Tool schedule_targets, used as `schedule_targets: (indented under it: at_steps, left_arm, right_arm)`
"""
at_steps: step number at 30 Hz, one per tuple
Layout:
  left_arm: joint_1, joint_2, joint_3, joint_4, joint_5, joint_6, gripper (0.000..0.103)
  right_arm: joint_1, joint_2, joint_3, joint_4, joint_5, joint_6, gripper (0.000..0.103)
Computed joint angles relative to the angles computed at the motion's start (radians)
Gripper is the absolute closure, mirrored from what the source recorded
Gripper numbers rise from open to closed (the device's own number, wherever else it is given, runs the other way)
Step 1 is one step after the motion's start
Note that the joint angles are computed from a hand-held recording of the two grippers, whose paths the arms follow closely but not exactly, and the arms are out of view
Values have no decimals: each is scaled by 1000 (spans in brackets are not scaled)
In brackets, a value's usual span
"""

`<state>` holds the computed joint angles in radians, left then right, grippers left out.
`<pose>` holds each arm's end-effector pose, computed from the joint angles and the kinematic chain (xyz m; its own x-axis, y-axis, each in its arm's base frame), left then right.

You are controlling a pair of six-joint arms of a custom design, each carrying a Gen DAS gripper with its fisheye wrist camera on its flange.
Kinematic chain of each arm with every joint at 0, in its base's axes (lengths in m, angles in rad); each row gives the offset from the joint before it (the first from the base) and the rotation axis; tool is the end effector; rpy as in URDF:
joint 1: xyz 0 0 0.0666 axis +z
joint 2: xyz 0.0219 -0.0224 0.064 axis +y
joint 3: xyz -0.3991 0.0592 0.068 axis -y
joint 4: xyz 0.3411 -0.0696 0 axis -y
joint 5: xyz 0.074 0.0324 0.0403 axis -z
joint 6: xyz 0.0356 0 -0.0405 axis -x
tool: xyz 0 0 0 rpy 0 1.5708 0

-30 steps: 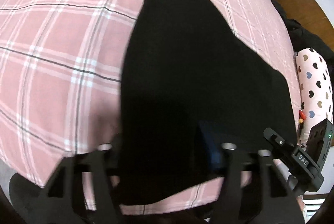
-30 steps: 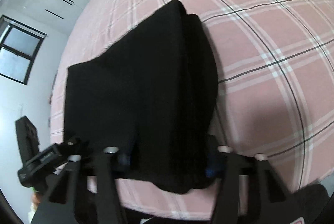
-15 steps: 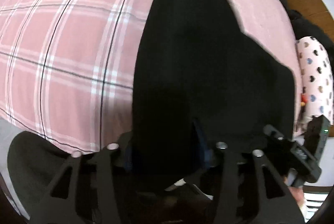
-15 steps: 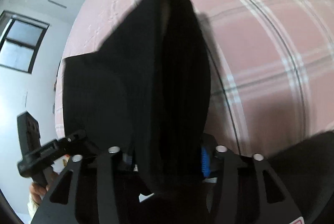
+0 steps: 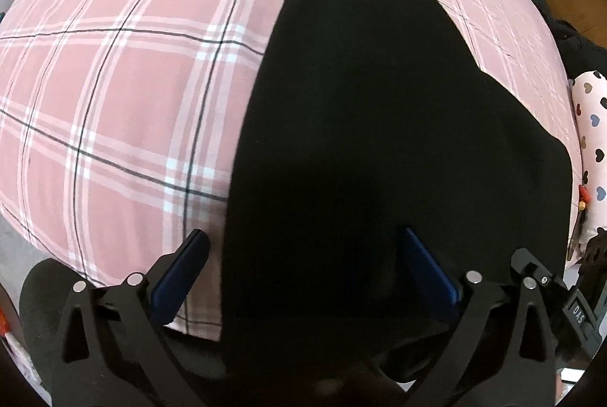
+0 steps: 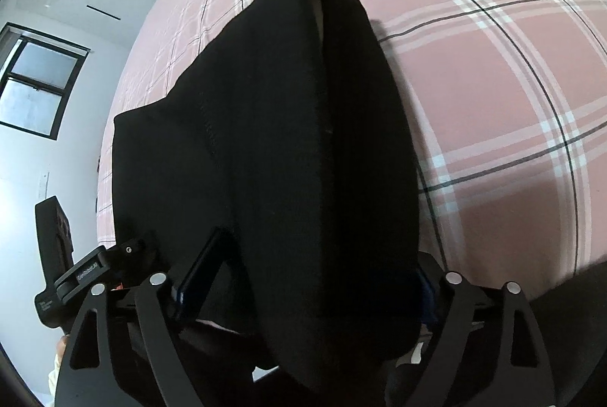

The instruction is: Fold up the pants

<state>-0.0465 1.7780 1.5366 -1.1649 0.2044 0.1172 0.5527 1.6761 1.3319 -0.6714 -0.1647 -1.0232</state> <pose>0.5185 -0.0318 0.3182 -0.9879 -0.0687 -0.1392 -0.0371 0.9752 -0.2180 0.4311 0.2723 0.3124 -0.8815 0.4458 -0.1555 0.3096 0.7944 0.5226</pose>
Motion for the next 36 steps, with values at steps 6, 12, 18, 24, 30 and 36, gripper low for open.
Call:
schedule_targets:
  at_steps: [6,12,18,24,30,36]
  left_arm:
    - [-47,20,20,-16,78,59,9]
    - [-65,-2,16,-18,76,72,34]
    - [-41,-32,18,-26,138,105,70]
    - [-51,-86,28,-50,103,55,72]
    - [-71,-153,5,-77,71,32,72]
    - [-57,-237,-58,-85,68,2,72]
  right_arm:
    - [11,9,0,33,19,-49,16]
    - [24,10,19,9,49,-10,42]
    - [36,30,114,-110,71,14,60]
    - [56,26,179,-193,103,40,63]
    - [84,-2,185,-213,119,33,64]
    - [123,-42,173,-214,144,30,65]
